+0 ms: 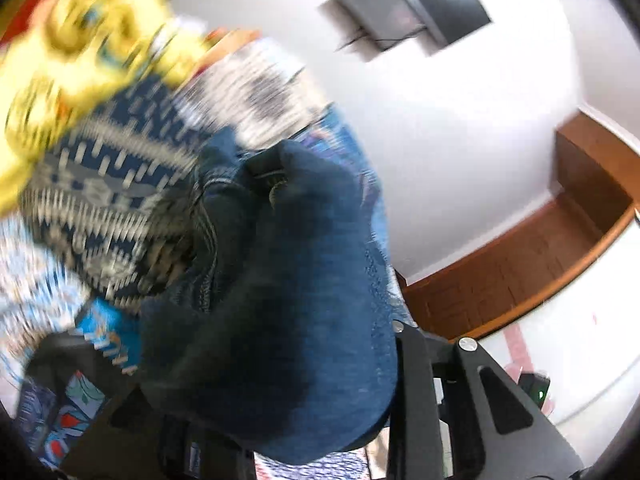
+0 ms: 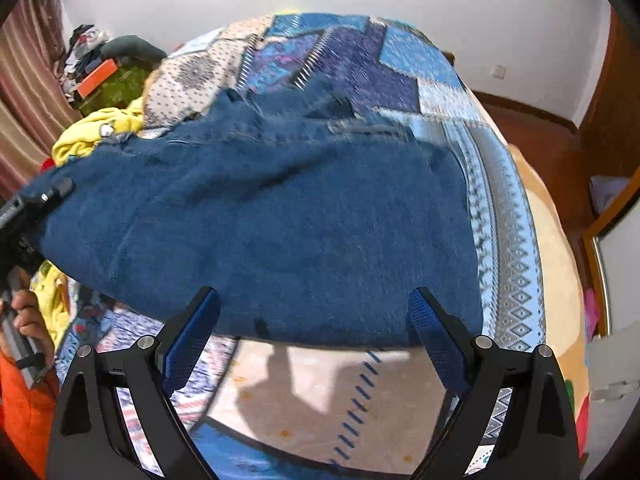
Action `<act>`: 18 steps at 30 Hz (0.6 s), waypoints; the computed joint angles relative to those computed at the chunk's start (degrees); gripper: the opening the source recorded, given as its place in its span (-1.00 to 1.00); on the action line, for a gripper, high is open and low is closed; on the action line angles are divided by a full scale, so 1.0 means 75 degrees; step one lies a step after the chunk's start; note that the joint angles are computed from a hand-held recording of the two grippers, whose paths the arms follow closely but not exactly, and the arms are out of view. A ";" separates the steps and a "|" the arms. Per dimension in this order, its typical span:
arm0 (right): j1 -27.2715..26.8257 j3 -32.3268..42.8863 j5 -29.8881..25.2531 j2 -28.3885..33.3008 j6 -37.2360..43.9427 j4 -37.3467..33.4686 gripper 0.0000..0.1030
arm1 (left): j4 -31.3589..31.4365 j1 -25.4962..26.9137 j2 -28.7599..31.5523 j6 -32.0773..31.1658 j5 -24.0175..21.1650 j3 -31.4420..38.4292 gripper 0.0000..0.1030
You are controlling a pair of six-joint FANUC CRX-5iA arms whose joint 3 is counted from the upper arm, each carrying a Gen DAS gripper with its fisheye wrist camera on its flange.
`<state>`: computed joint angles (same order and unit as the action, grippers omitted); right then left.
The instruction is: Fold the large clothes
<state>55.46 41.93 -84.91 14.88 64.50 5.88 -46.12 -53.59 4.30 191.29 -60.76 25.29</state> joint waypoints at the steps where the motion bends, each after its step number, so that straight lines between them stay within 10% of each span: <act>1: 0.0052 0.0108 0.0012 0.0035 0.0009 -0.0002 0.83 | -0.0180 -0.0135 0.0067 -0.0244 -0.0206 0.0296 -0.49; 10: 0.0625 0.1769 -0.0132 0.1102 0.0499 -0.0644 0.83 | -0.1214 -0.1164 0.0403 -0.1397 -0.2175 0.1720 -0.50; 18: 0.0595 0.2636 -0.0941 0.2202 0.0373 -0.1753 0.88 | -0.0475 -0.0734 0.0429 -0.1359 -0.2553 0.1486 -0.50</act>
